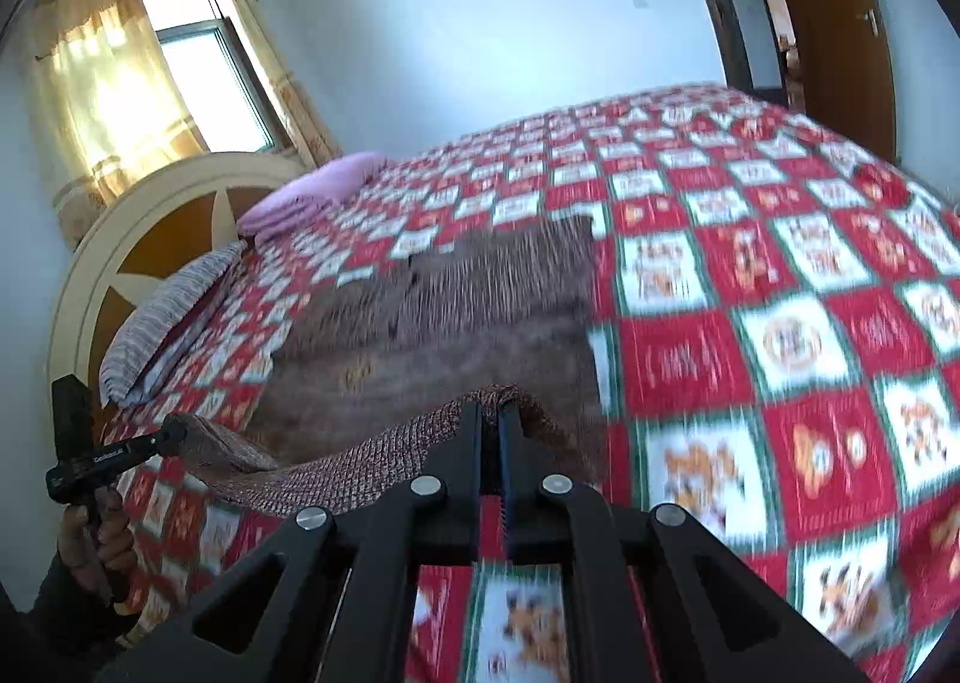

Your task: Fold small clothes

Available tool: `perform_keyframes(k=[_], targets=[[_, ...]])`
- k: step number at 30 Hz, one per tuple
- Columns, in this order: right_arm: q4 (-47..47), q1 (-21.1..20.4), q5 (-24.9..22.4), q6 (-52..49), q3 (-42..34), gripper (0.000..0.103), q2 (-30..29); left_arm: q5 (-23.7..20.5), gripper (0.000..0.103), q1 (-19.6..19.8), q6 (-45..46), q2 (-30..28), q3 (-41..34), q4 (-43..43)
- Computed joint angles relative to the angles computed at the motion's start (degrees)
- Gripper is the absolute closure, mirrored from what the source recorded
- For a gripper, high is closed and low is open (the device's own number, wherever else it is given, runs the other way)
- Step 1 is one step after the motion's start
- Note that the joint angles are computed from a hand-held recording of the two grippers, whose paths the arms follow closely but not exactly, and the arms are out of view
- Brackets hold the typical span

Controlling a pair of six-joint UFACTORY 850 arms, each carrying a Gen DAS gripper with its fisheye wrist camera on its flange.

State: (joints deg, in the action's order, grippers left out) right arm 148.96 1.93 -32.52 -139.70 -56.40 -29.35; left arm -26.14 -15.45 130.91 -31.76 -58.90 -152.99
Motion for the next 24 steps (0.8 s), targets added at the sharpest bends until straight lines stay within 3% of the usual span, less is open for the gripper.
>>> perform_keyframes(k=[14, 21, 24], targets=[[0.0, 1.0, 6.4, -0.4, -16.3, 0.099, -5.8, 2.4, 0.094, 2.8, -3.6, -5.7, -13.1, 2.4], [-0.6, 1.7, 11.7, -0.9, -27.0, 0.099, -10.9, 5.9, 0.094, 3.2, -1.0, -9.6, -22.1, 0.2], [-4.8, 1.7, 14.8, 3.6, -33.1, 0.099, -14.6, 8.2, 0.094, 3.2, -0.7, -12.4, -27.1, 1.0]])
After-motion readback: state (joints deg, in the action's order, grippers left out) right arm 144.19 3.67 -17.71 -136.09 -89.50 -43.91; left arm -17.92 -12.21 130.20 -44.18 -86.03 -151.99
